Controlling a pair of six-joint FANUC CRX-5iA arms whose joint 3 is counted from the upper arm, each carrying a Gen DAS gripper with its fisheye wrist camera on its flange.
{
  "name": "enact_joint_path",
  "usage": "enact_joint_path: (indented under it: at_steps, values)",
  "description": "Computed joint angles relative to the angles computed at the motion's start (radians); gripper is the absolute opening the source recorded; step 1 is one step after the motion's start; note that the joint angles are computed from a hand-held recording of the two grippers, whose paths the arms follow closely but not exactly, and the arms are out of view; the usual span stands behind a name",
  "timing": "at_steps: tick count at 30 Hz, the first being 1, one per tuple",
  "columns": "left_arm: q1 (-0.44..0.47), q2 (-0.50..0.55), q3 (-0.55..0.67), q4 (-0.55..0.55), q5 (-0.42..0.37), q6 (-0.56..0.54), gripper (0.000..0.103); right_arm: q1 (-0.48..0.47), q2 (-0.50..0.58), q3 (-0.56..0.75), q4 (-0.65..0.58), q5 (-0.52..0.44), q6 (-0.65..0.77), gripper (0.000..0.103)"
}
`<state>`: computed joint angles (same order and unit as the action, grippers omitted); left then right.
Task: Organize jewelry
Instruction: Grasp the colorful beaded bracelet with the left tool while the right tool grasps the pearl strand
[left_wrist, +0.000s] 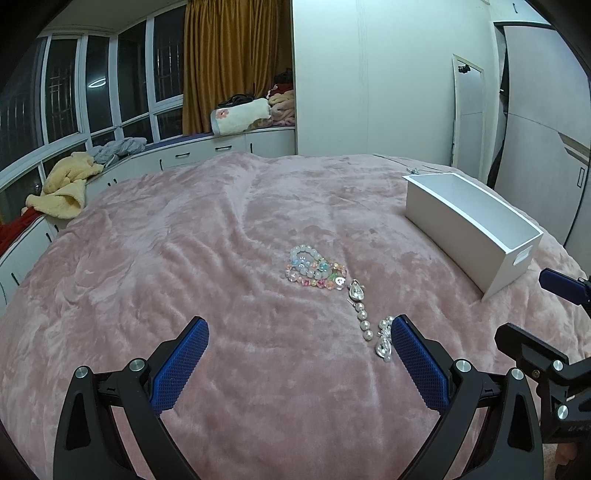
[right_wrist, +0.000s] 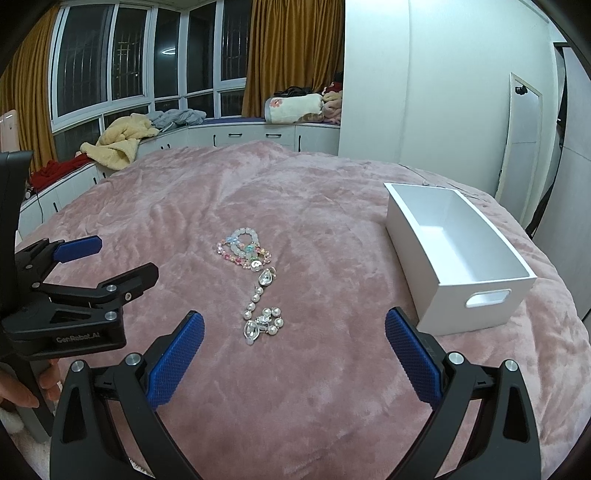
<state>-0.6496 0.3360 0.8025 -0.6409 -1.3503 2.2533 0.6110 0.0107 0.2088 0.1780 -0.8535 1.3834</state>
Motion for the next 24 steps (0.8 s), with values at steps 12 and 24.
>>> enact_joint_path:
  at_steps: [12, 24]
  values:
    - [0.142, 0.054, 0.024, 0.219, 0.107, -0.155, 0.1, -0.066, 0.179, 0.222, -0.199, -0.136, 0.217, 0.075]
    - [0.3, 0.203, 0.111, 0.46, 0.172, -0.292, 0.076, -0.156, 0.364, 0.436, -0.407, -0.315, 0.307, 0.048]
